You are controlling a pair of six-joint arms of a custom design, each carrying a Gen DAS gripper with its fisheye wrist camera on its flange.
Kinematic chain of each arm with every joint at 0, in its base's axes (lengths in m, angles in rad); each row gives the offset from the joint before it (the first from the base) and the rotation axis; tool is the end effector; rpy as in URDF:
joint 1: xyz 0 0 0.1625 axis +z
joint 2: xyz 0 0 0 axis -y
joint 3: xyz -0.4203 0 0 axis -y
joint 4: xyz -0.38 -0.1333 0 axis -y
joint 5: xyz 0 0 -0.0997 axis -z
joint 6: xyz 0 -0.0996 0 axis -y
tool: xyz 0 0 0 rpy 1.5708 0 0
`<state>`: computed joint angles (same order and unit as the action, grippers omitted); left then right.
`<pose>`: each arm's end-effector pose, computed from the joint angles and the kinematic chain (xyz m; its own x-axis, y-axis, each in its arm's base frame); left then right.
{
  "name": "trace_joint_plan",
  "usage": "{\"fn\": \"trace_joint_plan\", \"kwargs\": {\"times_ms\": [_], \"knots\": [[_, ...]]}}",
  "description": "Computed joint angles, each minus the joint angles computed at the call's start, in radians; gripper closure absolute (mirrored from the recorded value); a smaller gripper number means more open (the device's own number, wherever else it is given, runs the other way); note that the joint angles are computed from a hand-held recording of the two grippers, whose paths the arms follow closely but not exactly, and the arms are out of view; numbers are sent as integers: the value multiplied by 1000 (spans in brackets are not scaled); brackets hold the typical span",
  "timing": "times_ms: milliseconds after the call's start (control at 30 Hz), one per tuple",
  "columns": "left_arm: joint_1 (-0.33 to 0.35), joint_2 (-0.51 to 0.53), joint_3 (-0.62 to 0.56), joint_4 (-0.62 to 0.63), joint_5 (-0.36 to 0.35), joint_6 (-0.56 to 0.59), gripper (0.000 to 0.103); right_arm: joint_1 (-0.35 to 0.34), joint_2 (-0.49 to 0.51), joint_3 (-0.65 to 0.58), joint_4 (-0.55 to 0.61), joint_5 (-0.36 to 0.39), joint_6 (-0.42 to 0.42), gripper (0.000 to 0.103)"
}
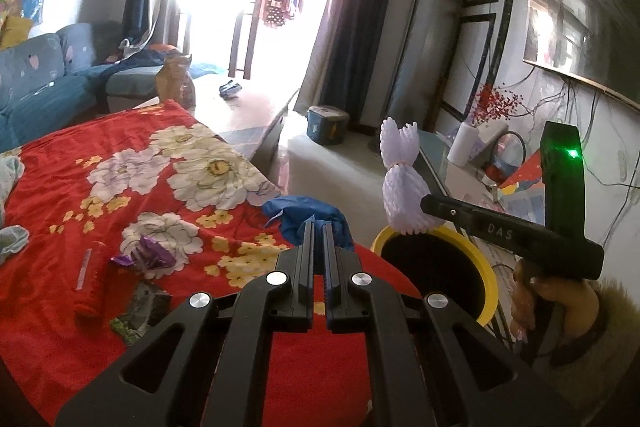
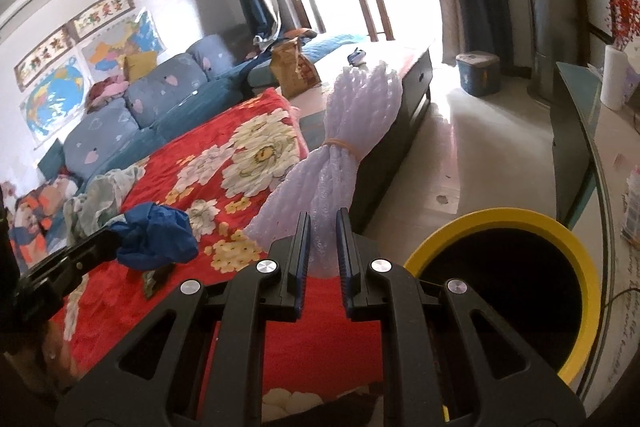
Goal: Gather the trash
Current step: 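Carry the white foam net and blue cloth over the yellow bin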
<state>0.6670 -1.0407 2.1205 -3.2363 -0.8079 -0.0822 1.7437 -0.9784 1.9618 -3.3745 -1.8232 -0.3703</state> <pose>-0.2792 -0.4771 0.1851 -0.7985 0.2882 -0.5285 0.5912 0.5410 -0.5982 0.2072 -0.5564 0.2020 -0.8761 -0.2307 0.4234 -0.4660 0.6311 -0.6201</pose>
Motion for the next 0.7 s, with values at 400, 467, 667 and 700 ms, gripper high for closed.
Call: {"fn": "trace_joint_plan", "kwargs": {"times_ms": [400,467,667,700], "knots": [[-10,37,-15,-2,-26,15,99,-20,-19,26,-30,-18,25,94],[-11,44,-20,0,-33,17,99,-26,-22,30,-33,-21,28,94],[-16,68,-34,5,-53,25,99,-44,-34,42,-41,-28,41,94],[-17,72,-36,6,-55,26,99,-47,-37,45,-43,-28,43,94]]}}
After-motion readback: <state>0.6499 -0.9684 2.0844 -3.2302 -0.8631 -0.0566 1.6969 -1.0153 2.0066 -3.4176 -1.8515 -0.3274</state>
